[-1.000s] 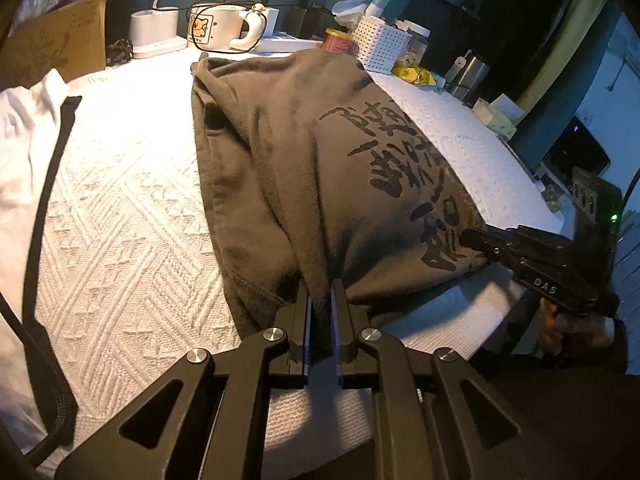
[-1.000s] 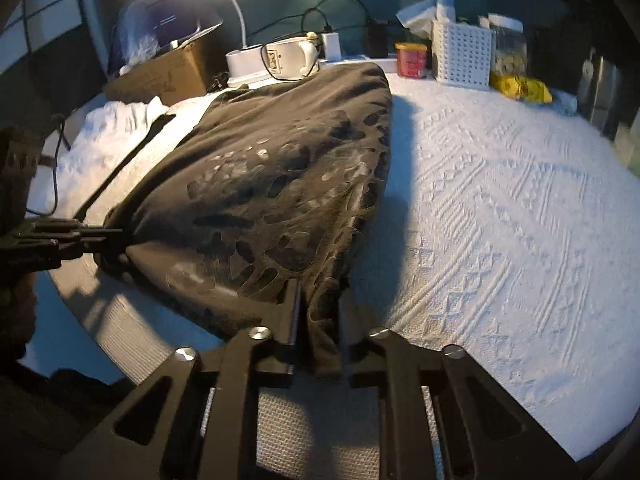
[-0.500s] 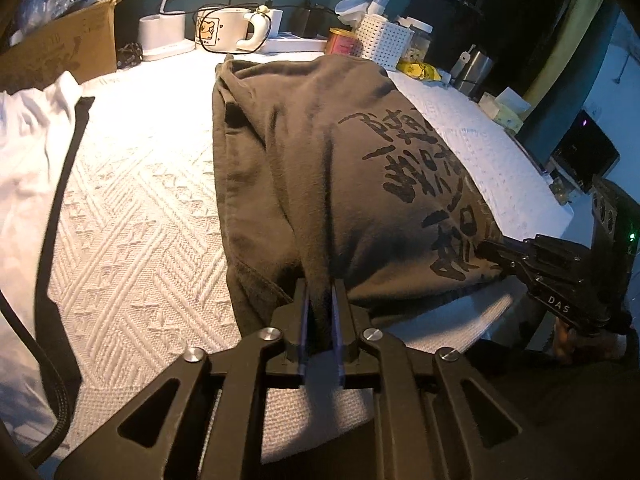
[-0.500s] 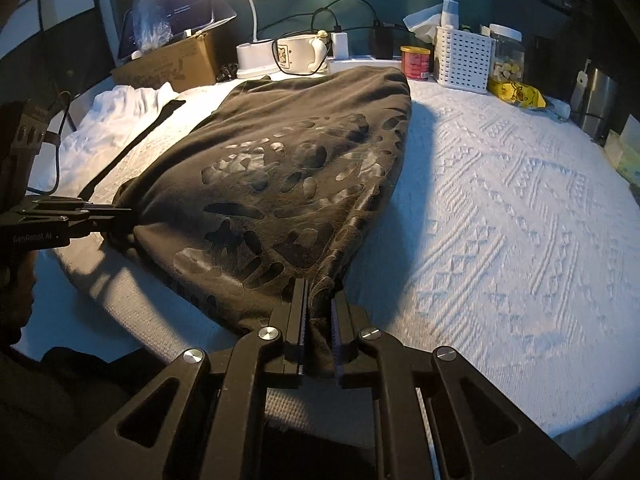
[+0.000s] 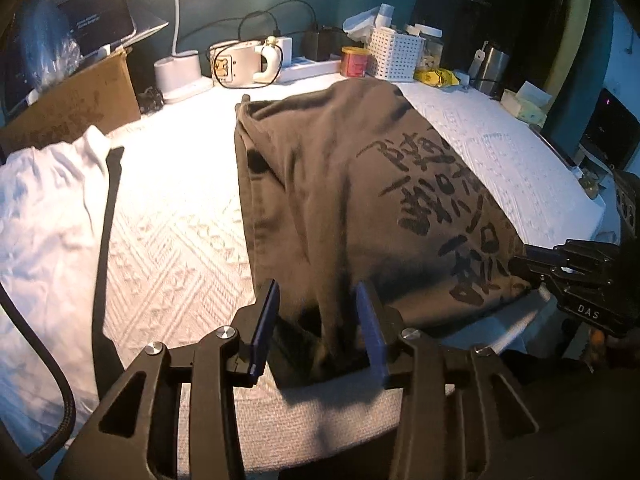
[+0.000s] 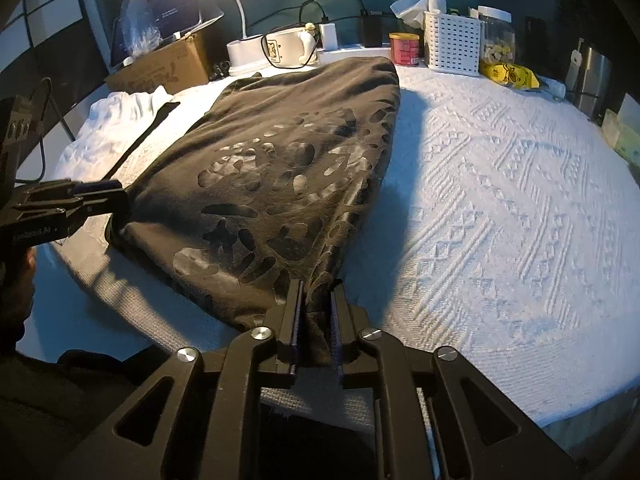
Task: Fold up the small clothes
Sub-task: 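Open both grippers and reposition them at the shirt's end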
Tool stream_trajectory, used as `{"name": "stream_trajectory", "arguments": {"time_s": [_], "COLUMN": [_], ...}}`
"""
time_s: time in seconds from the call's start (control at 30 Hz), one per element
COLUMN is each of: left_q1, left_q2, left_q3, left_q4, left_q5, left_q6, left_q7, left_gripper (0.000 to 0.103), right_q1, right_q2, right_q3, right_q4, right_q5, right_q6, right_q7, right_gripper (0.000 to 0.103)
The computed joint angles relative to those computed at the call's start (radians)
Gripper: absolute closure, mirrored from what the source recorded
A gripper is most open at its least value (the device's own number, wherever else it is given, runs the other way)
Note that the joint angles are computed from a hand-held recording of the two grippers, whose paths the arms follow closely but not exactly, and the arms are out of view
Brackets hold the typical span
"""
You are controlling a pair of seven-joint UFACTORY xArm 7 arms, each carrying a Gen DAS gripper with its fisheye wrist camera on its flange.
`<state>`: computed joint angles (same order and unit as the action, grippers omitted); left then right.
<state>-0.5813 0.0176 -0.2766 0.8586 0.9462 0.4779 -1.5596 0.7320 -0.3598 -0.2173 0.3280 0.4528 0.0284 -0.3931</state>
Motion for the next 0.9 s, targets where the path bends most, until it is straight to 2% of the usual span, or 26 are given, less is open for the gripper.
{"name": "stream_trajectory", "arguments": {"time_s": [0.07, 0.2, 0.3, 0.57, 0.9], "left_q1": [-0.001, 0.001, 0.003, 0.003, 0.005], "left_q2": [0.003, 0.009, 0.022, 0.066, 0.119], "left_q3": [0.0, 0.006, 0.012, 0.04, 0.082], "left_q4": [0.012, 0.038, 0.062, 0.124, 0.192], "left_q5": [-0.011, -0.028, -0.042, -0.066, -0.098], "left_q6": [0.013, 0.041, 0.052, 0.045, 0.025], "left_q7": [0.007, 0.015, 0.036, 0.083, 0.142], "left_gripper": [0.063, 0.063, 0.063, 0.063, 0.063], "right_q1": [-0.008, 0.028, 0.047, 0.081, 0.009], "right_q2": [-0.006, -0.02, -0.008, 0.069, 0.18], "right_q3": [0.002, -0.053, -0.088, -0.15, -0.12], "right_q4": [0.001, 0.012, 0.037, 0.14, 0.286], "right_q5": [-0.006, 0.005, 0.02, 0.139, 0.28], "right_q6": [0.001, -0.002, 0.001, 0.034, 0.088], "right_q7": [-0.001, -0.041, -0.071, -0.196, -0.346], "right_gripper": [0.083, 0.08, 0.065, 0.064, 0.064]}}
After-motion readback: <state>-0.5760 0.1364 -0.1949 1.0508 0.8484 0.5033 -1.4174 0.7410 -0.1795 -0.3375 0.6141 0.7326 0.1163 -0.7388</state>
